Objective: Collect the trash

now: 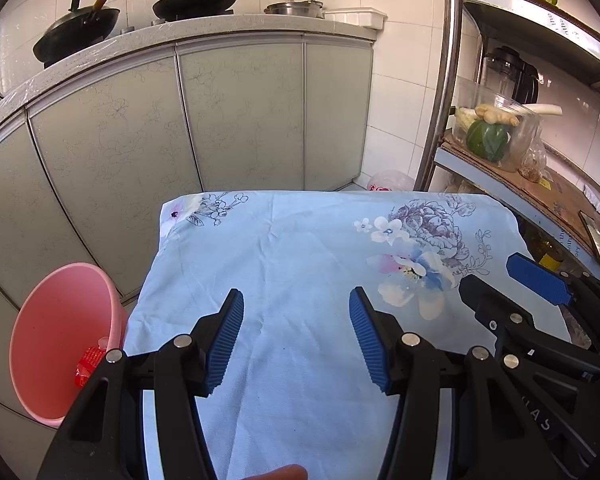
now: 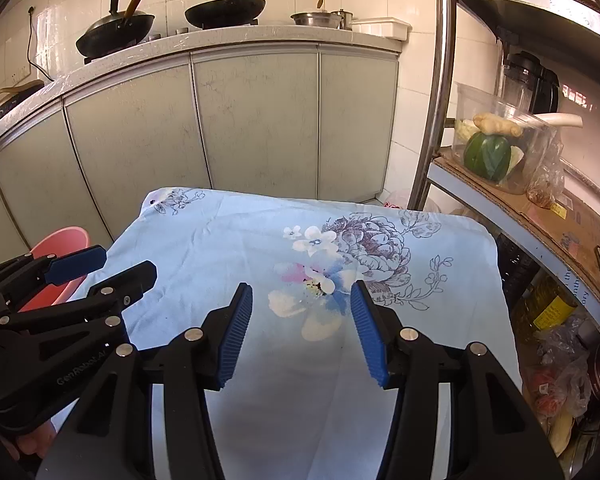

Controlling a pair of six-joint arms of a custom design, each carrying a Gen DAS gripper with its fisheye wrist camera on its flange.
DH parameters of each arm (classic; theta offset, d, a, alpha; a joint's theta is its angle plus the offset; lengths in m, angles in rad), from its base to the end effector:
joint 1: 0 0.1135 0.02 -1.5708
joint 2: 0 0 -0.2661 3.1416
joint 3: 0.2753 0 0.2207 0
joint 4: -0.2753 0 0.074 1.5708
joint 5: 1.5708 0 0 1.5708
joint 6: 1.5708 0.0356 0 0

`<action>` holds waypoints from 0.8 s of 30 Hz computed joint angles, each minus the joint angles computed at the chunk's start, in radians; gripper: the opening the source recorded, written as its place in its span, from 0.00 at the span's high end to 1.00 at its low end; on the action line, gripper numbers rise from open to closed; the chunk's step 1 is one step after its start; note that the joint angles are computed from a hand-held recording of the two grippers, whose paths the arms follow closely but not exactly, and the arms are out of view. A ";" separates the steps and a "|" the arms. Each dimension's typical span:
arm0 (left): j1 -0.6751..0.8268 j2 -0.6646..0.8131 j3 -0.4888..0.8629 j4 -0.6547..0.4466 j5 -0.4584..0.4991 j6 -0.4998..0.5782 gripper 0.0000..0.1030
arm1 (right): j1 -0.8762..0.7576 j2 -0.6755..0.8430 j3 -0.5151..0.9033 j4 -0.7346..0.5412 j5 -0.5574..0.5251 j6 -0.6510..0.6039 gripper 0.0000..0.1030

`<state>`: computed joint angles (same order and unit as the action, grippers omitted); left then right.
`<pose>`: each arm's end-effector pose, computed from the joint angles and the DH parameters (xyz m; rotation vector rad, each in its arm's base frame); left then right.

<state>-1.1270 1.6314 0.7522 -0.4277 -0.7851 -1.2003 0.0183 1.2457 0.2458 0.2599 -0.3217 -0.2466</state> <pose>0.1273 -0.2092 0.1580 -0.2125 2.3147 0.0977 0.1796 0.0145 0.1467 -0.4611 2.2302 0.2520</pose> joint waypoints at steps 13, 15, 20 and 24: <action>0.007 0.013 -0.001 0.014 0.003 0.015 0.47 | 0.006 0.023 -0.002 0.017 0.003 0.004 0.50; 0.005 0.016 0.002 0.013 0.002 0.015 0.47 | 0.006 0.024 0.000 0.014 0.001 0.004 0.50; 0.006 0.018 0.003 0.013 0.003 0.017 0.47 | 0.003 0.041 -0.006 0.034 -0.002 0.004 0.50; 0.002 0.025 0.008 0.012 0.000 0.016 0.47 | -0.001 0.049 -0.010 0.043 -0.007 0.004 0.50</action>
